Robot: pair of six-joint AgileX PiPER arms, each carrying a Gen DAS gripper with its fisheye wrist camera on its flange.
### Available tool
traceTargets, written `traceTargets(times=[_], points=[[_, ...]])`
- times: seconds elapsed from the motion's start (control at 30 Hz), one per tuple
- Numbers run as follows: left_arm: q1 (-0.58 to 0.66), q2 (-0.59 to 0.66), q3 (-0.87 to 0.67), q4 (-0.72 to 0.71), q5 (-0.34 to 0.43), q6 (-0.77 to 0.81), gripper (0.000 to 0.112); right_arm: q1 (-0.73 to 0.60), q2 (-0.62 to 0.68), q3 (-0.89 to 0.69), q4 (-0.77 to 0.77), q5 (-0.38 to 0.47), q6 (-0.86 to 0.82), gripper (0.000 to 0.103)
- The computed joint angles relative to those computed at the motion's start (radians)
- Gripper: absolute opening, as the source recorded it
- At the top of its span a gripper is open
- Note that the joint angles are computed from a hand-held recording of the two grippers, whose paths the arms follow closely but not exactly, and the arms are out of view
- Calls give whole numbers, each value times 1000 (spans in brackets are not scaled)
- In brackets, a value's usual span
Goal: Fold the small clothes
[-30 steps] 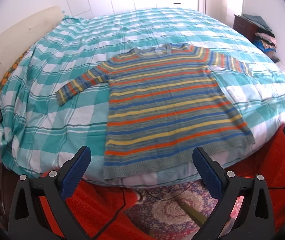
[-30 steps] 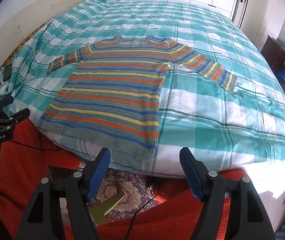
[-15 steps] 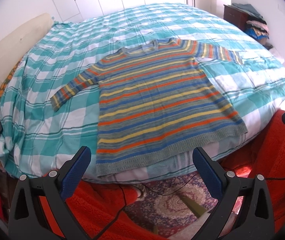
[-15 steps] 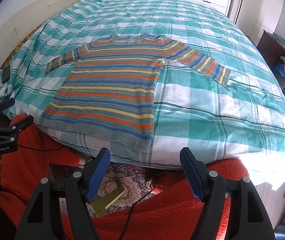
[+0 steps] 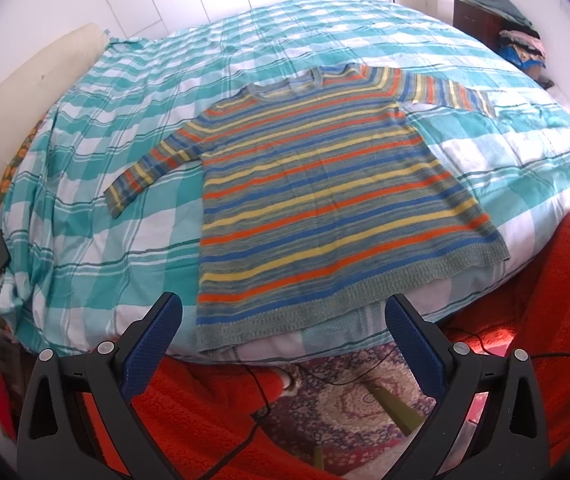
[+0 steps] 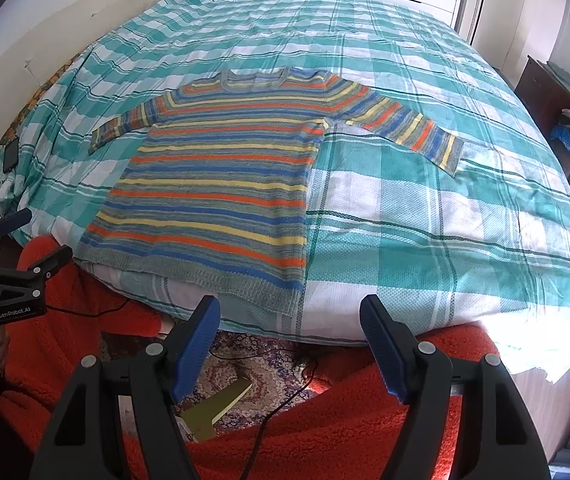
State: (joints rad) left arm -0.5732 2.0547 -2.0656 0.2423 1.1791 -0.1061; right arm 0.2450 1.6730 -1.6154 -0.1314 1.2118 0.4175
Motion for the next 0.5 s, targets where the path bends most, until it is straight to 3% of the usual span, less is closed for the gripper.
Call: traceTargets(times=[0.5], points=[[12,25,-19,0,6,-2,102,-14,31,-30,7,6,0,72]])
